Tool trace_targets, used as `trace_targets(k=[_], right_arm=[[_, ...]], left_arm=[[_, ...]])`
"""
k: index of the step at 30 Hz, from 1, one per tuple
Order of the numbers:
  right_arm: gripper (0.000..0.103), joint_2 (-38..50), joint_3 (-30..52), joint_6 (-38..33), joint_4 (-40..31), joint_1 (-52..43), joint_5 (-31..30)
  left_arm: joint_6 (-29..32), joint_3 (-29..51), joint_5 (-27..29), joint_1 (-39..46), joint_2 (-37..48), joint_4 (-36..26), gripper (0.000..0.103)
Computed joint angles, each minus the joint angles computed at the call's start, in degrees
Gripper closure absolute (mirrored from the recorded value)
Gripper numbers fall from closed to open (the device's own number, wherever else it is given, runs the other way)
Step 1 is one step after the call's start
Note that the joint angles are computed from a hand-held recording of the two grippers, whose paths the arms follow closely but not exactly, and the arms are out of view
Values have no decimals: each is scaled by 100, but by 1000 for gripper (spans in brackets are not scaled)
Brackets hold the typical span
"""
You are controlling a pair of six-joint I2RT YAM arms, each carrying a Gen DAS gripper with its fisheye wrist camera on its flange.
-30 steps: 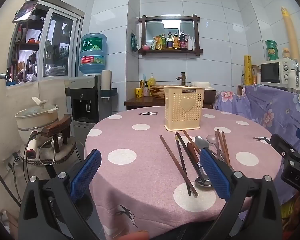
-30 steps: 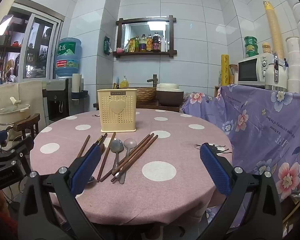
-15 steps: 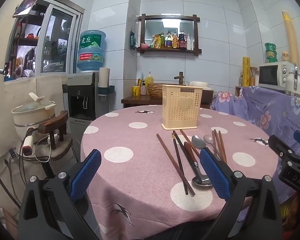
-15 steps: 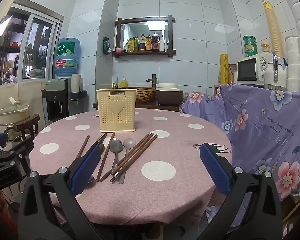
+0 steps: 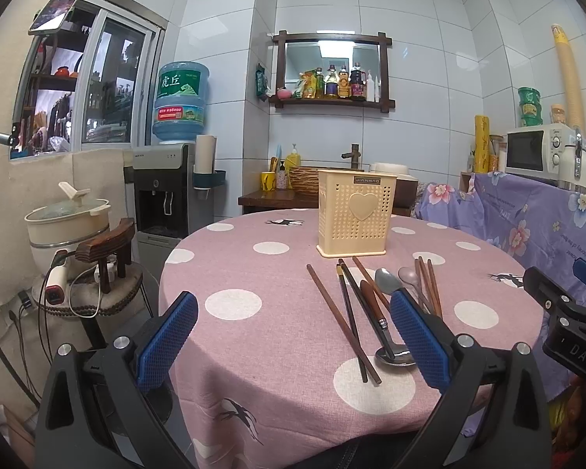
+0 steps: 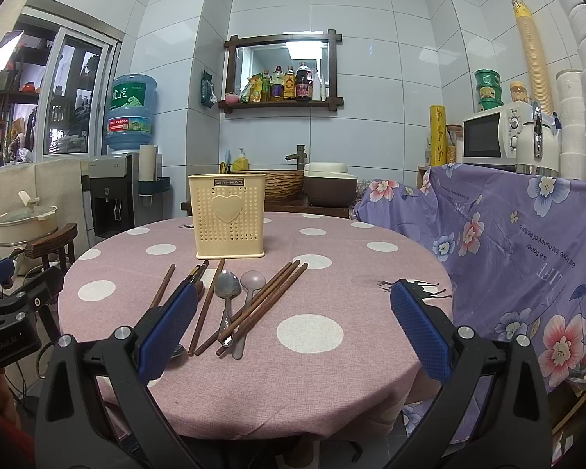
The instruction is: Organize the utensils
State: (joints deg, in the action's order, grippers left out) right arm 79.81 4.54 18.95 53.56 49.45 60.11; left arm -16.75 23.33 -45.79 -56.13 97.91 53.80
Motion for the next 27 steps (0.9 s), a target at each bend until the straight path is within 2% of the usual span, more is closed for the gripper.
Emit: trace_targets(k=[27], right_arm=[[5,121,9,43,77,56,53]], left_arm=[[1,15,-3,-1,-4,-19,5]])
